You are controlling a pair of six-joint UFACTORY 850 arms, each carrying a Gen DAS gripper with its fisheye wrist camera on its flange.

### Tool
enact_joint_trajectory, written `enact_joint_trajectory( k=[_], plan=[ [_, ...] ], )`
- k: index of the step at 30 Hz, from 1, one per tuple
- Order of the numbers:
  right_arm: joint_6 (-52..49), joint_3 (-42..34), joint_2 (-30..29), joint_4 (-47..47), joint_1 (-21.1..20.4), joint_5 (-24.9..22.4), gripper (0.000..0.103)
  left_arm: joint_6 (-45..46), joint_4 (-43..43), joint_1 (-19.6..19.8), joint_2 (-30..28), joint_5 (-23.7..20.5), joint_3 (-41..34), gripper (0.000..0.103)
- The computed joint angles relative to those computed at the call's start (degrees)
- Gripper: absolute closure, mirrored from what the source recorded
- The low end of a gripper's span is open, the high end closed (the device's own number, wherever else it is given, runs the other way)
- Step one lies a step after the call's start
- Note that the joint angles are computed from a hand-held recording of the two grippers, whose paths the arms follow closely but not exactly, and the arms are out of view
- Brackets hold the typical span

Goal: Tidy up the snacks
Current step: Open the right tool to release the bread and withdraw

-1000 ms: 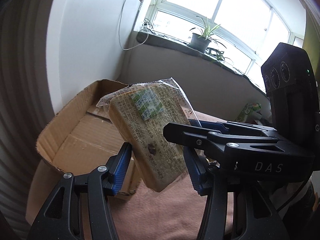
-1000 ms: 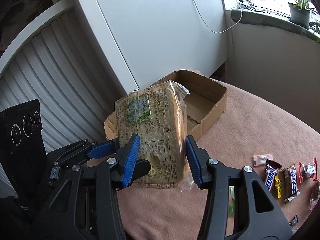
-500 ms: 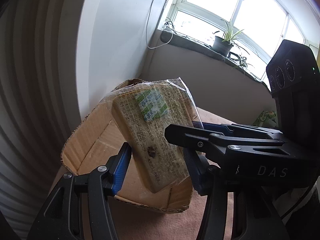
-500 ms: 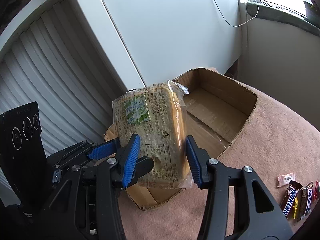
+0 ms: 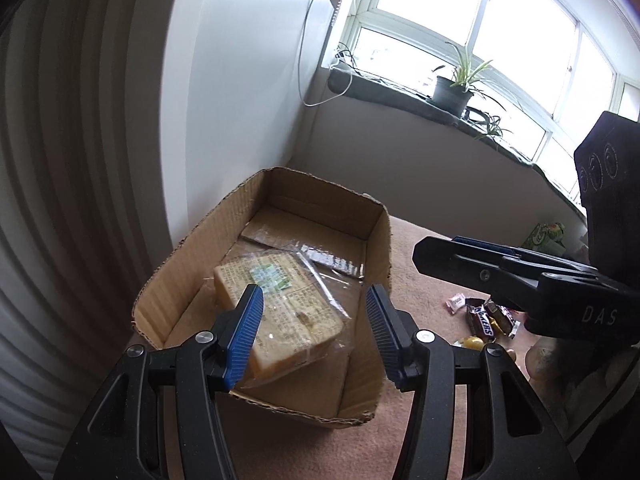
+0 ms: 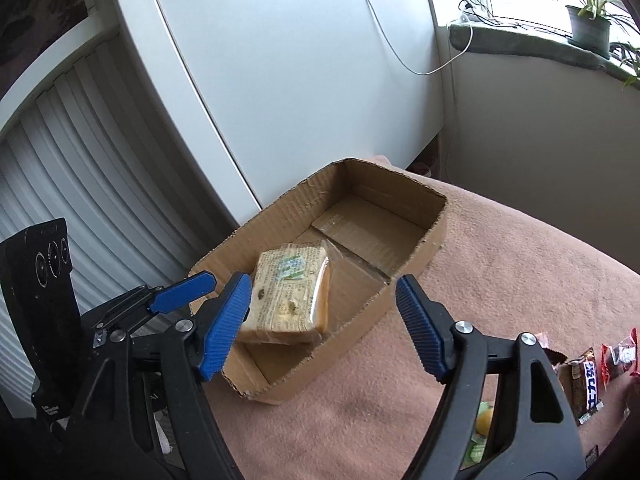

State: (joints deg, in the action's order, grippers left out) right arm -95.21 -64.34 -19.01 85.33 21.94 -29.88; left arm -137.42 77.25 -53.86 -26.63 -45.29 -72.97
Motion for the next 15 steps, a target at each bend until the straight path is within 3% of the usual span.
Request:
enact_joint_trajectory(
  k=[6, 9, 14, 15],
  plan=[
    [-6.8, 5.4, 3.8, 6.4, -5.6, -0.2, 0.019, -0.1, 1.7, -1.4, -2.0, -0.6, -2.8, 0.049],
    [-9.0, 7.6, 5.4, 8.9, -9.3, -0.7, 0.018, -1.2, 2.2, -2.0, -3.1, -0.8, -4.2, 0.038],
    [-14.3, 11.4, 8.0, 14.0, -15.2, -0.3, 0.017, 0.3, 1.4, -2.2, -5.8, 0.0, -7.9, 0.038],
    [-15.8, 12.1, 8.5, 15.3, -16.2, 0.3, 0.012, 0.5, 1.2, -2.3, -6.3, 0.3, -8.5, 0.038]
  ],
)
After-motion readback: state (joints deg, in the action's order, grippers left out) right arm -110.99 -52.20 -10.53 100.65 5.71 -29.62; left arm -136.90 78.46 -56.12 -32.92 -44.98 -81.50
